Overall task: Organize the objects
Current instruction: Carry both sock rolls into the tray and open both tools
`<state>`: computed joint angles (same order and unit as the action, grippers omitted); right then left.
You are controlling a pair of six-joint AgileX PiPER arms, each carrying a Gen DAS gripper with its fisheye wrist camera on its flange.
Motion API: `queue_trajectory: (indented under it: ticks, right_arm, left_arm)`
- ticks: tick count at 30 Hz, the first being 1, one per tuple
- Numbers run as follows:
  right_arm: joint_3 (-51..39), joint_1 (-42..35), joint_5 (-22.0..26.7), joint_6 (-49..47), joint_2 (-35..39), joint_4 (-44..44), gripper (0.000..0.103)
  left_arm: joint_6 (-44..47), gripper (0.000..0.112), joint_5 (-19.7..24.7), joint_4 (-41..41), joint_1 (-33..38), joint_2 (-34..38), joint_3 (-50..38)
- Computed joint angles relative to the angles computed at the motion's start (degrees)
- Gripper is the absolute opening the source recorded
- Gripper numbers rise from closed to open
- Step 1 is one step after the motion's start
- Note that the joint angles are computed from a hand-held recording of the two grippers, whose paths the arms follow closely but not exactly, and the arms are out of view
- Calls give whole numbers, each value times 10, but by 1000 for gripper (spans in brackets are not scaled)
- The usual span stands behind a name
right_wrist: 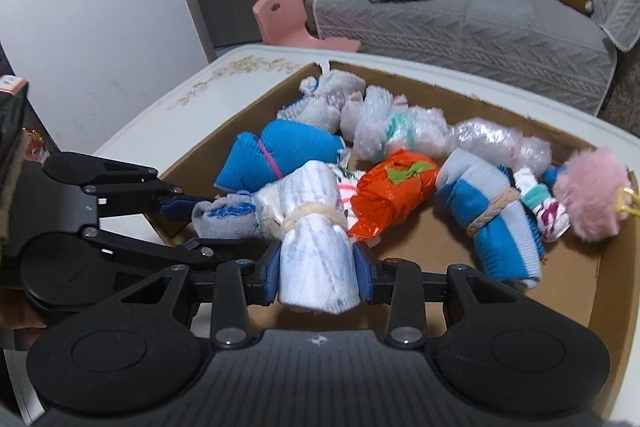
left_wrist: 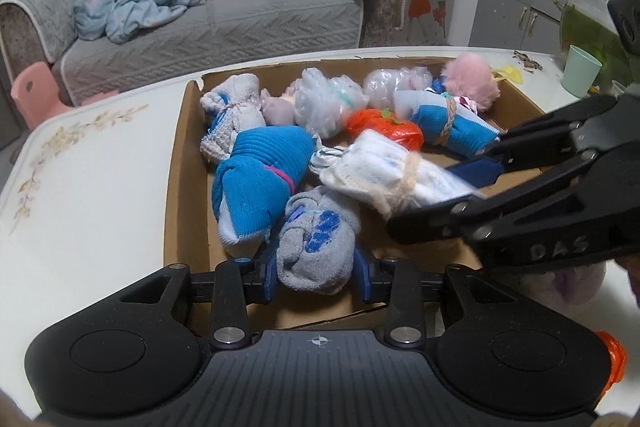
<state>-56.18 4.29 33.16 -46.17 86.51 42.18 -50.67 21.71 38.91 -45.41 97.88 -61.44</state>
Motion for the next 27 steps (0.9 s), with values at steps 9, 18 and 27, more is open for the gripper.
queue_trajectory:
  ticks: [9, 18, 27]
  right_arm:
    - [-1, 15, -5, 69, -1, -52, 34]
    - [-11, 12, 9, 122, -5, -97, 43]
    - [-12, 13, 11, 170, -15, -132, 49]
  left_arm:
    - [-24, 49, 51, 17, -18, 7, -21]
    - [-56, 70, 97, 29, -28, 6, -33]
    - [-86, 73, 119, 8, -37, 0, -38]
